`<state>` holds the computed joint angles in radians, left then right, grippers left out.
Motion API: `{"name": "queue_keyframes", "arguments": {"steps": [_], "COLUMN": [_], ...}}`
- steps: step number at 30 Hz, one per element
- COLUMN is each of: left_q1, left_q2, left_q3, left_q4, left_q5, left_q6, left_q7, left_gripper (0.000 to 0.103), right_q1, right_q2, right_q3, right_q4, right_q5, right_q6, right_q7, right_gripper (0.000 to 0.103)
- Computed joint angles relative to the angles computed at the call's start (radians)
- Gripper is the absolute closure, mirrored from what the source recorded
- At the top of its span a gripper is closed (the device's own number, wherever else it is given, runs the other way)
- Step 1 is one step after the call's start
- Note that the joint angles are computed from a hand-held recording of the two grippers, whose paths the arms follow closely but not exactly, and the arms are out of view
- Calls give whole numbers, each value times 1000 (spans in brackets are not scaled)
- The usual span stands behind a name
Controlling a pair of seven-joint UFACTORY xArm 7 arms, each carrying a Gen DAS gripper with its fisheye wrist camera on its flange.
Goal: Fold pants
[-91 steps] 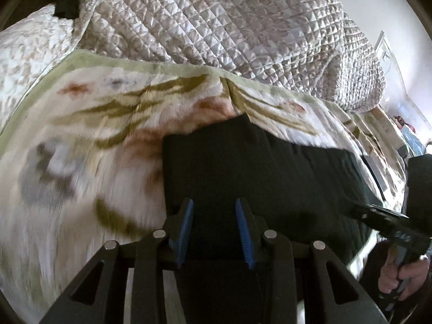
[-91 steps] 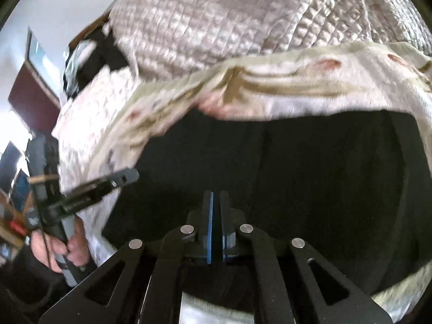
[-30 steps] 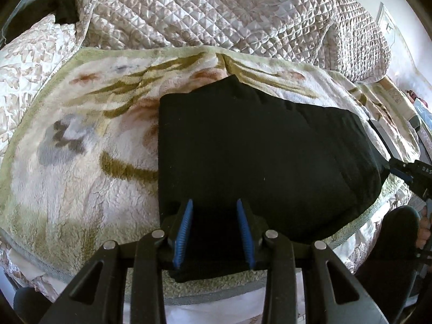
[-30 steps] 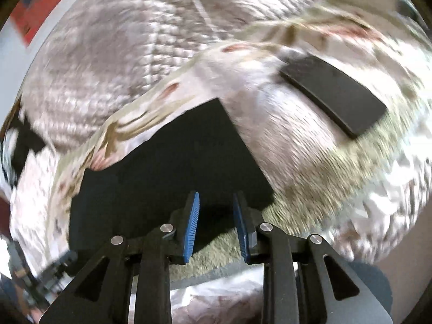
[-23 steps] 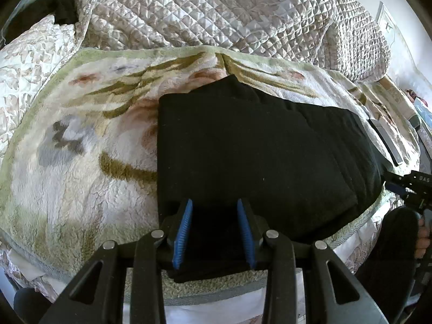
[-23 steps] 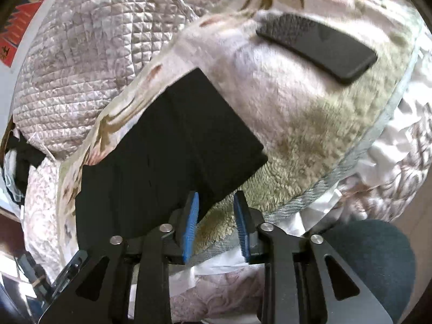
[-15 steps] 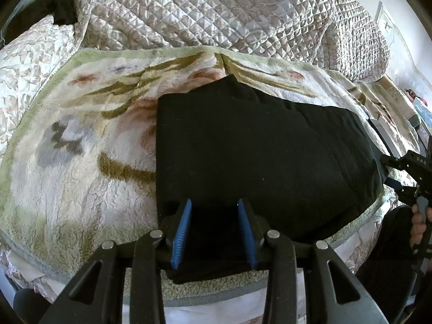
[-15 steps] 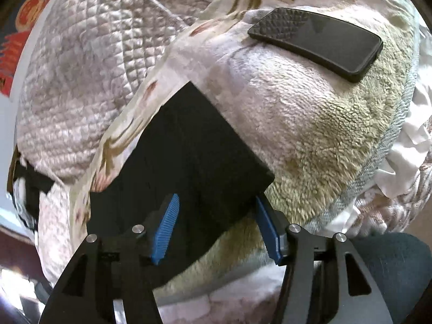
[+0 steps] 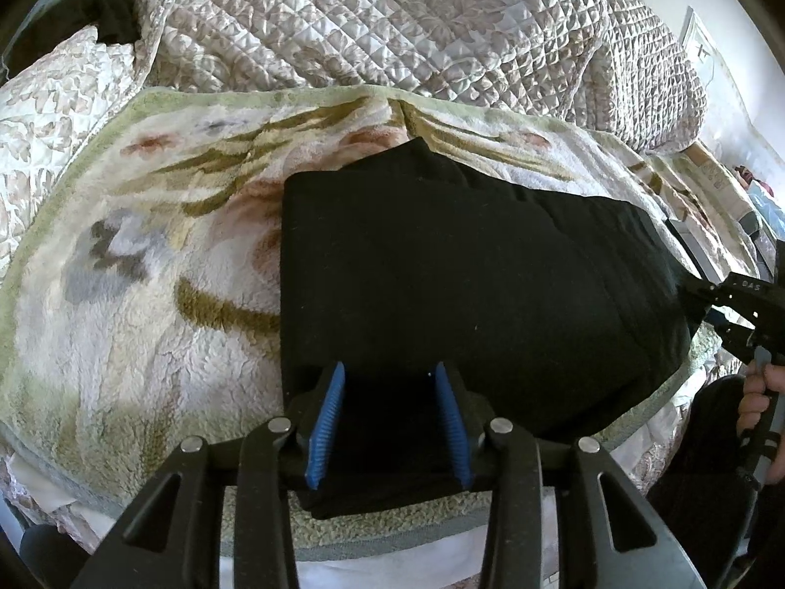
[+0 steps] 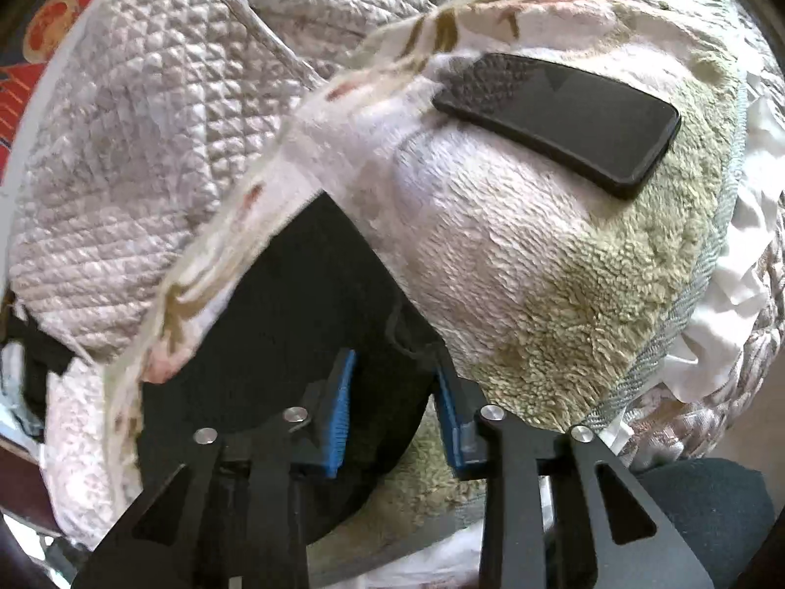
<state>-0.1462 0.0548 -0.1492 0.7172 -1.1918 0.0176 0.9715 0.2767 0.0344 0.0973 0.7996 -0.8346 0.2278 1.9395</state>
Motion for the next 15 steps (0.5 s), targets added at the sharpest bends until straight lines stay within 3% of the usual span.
{"name": "queue_keyframes", "arguments": {"steps": [4, 8, 12, 15], "left_q1": [1, 3, 2, -1], "left_q2": [-1, -7, -25, -44], "left_q3": [-2, 6, 21, 39], "left_q4": [3, 7, 6, 4], "left_q5": [-18, -48, -123, -203], "left_q6": [3, 18, 23, 20], "left_q7": [14, 28, 76, 140], "left_gripper": [62, 62, 62, 62], "right_q1": [-7, -9, 30, 58], "right_q2": [-20, -24, 42, 131], "right_q3": [-2, 18, 39, 76], "right_q4": [9, 79, 216, 328], "right_q5": [-61, -148, -121, 7], "right_q6": [-43, -69, -94, -137], "right_q7": [15, 0, -165, -390], "right_gripper": [82, 83, 83, 83]}}
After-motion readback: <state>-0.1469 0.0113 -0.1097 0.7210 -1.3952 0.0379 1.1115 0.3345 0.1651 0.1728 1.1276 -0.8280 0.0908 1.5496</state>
